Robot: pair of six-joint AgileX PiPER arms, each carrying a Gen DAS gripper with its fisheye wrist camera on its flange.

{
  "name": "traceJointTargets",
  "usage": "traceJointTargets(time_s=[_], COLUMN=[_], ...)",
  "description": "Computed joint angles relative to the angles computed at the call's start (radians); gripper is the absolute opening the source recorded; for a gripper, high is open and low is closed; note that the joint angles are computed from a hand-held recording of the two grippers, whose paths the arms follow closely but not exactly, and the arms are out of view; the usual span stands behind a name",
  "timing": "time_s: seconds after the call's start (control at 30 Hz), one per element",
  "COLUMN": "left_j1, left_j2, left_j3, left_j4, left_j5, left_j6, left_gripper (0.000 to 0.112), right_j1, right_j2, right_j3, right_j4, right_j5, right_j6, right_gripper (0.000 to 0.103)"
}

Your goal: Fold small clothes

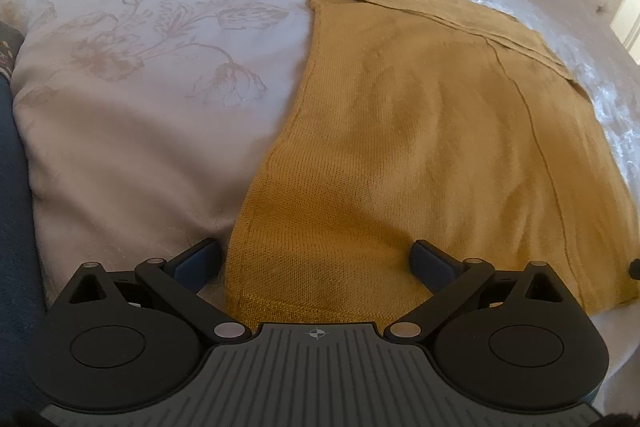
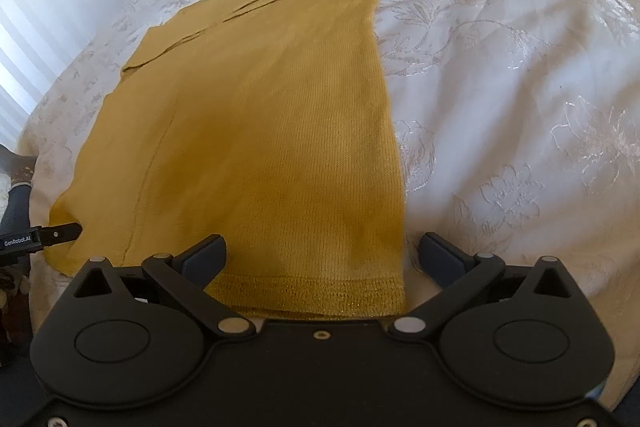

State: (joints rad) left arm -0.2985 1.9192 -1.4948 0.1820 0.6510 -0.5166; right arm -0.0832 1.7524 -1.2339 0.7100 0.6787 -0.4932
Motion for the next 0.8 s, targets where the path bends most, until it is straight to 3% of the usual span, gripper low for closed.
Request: traceJointTargets(time_s=[0.27, 0.57, 0.8], left_j1=[0.007, 0.002, -0.003], left_j2=[0.003, -0.020, -0.046], left_j3=[-0.010, 0.008, 0.031], left_j4=[-0.026, -0.020, -0.051], left_j5=[0.005, -0.008, -0.019], left_j6=[0.037, 0.033, 0.071], left_gripper=[0.100, 0.082, 0.080], right_j1=[-0.009, -0.012, -0.008], right_j2=[0.011, 0.012, 0.009], right_j3=[-0.022, -0.021, -0.013], right_j4=[0.004, 0.011, 0.013], right_j5=[0.032, 0.036, 0.026], right_j6=[0.000, -0.011, -0.023], right_gripper=[0.103, 0.103, 0.103])
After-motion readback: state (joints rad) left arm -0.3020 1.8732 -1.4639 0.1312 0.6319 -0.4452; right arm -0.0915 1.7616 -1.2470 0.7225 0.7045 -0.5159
